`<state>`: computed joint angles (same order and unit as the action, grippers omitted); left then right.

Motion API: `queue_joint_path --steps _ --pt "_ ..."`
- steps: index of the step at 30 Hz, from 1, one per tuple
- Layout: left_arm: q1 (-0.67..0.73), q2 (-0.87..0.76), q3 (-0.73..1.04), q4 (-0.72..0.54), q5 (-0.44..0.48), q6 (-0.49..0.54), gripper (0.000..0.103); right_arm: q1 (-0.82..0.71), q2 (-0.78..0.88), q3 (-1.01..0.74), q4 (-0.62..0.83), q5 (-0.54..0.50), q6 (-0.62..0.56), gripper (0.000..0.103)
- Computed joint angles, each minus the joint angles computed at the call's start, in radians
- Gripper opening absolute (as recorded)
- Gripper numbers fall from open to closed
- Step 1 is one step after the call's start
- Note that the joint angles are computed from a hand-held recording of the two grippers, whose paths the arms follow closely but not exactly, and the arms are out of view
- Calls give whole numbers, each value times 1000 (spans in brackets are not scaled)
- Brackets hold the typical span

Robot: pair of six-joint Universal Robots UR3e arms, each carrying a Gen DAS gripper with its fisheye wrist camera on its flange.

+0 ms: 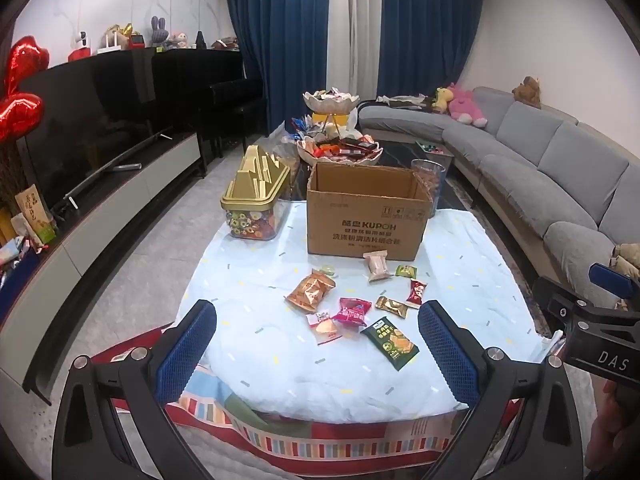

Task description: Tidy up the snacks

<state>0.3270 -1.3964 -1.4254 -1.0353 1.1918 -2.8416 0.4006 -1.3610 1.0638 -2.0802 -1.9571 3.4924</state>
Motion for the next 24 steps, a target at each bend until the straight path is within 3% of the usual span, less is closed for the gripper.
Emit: queue_joint_path --steps 8,13,24 --pt "-6 -13 15 -9 10 1 103 2 -5 -10 10 0 0 103" --pt "28 4 48 -71 -46 20 103 -13 12 -38 19 15 -12 103" --pt "31 15 10 -49 -46 24 103 10 -11 -3 -16 -12 -4 103"
